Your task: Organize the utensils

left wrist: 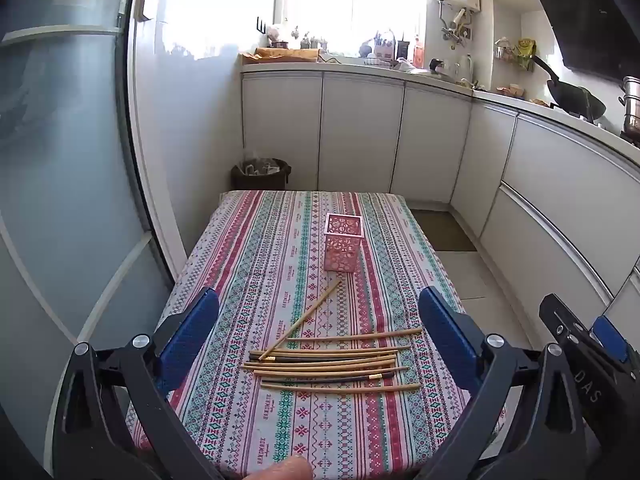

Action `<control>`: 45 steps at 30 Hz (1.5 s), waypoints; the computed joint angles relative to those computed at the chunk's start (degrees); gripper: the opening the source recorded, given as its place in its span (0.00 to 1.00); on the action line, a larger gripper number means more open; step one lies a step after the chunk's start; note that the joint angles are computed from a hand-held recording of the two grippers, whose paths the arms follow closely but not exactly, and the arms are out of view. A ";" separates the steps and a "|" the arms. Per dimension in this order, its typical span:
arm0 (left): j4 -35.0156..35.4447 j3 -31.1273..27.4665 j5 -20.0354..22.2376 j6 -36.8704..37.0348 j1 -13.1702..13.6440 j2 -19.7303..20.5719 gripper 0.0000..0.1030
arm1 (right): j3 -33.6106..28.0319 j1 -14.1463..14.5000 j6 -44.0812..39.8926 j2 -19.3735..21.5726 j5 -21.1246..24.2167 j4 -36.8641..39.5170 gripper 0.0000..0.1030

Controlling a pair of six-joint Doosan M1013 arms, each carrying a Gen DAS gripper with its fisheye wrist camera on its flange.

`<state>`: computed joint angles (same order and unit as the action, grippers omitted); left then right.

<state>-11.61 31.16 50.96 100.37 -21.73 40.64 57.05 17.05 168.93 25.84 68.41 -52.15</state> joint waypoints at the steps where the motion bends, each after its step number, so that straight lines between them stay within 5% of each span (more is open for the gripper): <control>1: 0.00 0.00 0.00 0.00 0.00 0.00 0.93 | 0.00 -0.02 -0.05 -0.01 0.00 0.06 0.93; 45: -0.02 -0.24 1.11 0.03 0.07 0.39 0.93 | 0.73 -0.12 0.35 -0.38 -0.32 0.73 0.93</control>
